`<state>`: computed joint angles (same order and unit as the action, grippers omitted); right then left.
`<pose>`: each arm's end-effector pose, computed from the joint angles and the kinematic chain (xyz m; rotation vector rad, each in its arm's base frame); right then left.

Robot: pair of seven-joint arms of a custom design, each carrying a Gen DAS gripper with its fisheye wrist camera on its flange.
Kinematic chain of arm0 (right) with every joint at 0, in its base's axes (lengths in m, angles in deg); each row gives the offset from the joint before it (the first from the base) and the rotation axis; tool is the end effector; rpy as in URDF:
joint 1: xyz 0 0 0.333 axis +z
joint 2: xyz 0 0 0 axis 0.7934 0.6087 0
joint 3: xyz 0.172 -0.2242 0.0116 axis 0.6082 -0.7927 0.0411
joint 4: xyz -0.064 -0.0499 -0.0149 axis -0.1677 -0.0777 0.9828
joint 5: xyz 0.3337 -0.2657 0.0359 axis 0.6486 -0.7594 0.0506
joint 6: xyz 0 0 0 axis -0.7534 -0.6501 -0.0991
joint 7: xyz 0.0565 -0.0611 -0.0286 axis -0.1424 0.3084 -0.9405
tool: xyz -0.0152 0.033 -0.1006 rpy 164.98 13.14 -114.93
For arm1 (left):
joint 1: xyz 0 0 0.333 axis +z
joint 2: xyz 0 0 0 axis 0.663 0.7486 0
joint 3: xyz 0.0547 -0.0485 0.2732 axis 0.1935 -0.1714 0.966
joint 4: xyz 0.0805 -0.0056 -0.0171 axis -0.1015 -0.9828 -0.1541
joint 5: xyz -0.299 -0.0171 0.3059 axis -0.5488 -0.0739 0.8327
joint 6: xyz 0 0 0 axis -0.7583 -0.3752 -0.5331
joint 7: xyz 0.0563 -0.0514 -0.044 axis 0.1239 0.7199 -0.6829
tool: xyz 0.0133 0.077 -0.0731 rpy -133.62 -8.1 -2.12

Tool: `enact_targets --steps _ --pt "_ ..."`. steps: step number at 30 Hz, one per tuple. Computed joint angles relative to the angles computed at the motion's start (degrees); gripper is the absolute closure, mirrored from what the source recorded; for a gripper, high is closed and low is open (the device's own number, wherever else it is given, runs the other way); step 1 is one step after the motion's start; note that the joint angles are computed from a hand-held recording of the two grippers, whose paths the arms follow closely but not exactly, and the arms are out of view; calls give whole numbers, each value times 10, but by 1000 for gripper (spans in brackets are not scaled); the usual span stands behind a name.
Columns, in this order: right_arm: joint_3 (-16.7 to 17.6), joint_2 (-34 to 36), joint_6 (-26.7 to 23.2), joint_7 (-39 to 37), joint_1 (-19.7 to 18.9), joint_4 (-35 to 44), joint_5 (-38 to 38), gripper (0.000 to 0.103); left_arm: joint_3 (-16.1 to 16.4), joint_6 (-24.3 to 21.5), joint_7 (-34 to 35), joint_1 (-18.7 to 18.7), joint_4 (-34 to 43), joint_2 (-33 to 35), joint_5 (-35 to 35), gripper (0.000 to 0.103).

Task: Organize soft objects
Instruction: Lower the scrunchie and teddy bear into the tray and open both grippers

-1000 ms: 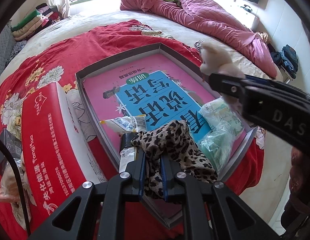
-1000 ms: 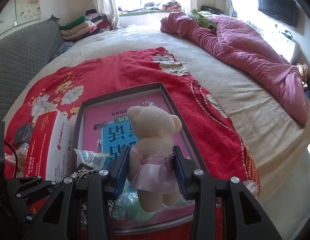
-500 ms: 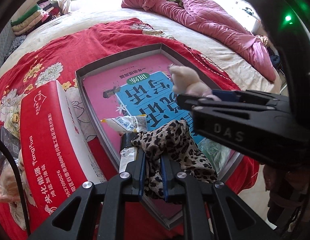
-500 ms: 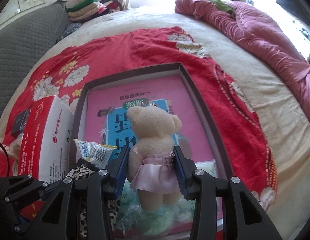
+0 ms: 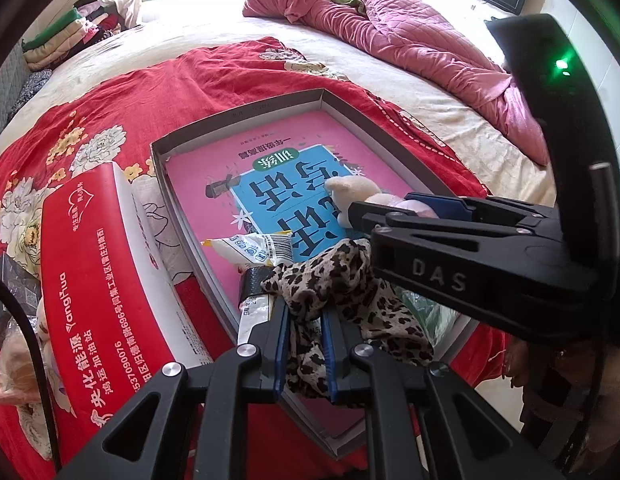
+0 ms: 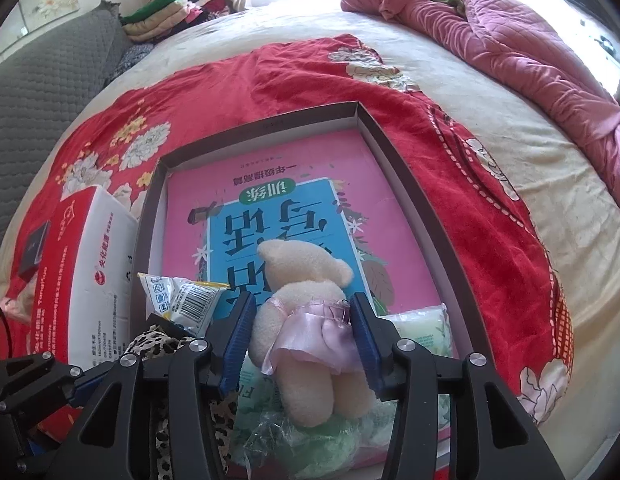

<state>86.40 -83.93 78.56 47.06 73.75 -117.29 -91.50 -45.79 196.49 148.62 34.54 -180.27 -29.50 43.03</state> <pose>0.5635 0.3009 0.4344 -2.0531 1.7191 -0.3258 0.5200 -0.1461 0.4284 -1.8395 2.1807 -0.7052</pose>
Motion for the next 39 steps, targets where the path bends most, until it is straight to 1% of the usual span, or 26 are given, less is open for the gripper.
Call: enact_targets --steps 3,6,10,16,18,20,21,23,27,31,36,38,39 --pt "-1 -10 7 10 -1 -9 -1 45 0 0 -1 1 1 0 2 88" --pt "-3 -26 19 28 -3 -24 -3 44 -1 2 -4 2 1 0 5 86" --pt "-5 -50 28 58 -6 -44 -24 43 -1 2 -6 2 5 4 6 79" --pt "-8 -82 32 89 -13 -70 -40 42 -3 5 -16 4 14 13 15 75" --pt "-8 -90 33 101 -16 -77 -49 42 -3 7 -17 4 15 13 16 72" --pt "-8 -101 33 108 -18 -85 -55 42 -4 9 -23 7 14 11 23 65" --pt "-9 -105 33 110 -19 -89 -56 41 -5 11 -27 8 14 9 27 64" --pt "-8 -114 33 123 -22 -96 -63 37 -5 13 -31 8 13 8 29 58" --pt "-8 -120 28 136 -25 -102 -73 36 -5 13 -37 11 13 6 38 56" --pt "-8 -125 27 137 -24 -104 -71 36 -5 14 -41 12 11 3 43 46" --pt "-5 -133 28 145 -25 -108 -80 35 -7 15 -49 13 8 -5 49 42" --pt "-5 -137 30 148 -25 -110 -84 34 -7 13 -50 14 8 -6 53 37" --pt "-4 -139 30 151 -25 -111 -87 34 -7 13 -51 13 7 -9 53 36"
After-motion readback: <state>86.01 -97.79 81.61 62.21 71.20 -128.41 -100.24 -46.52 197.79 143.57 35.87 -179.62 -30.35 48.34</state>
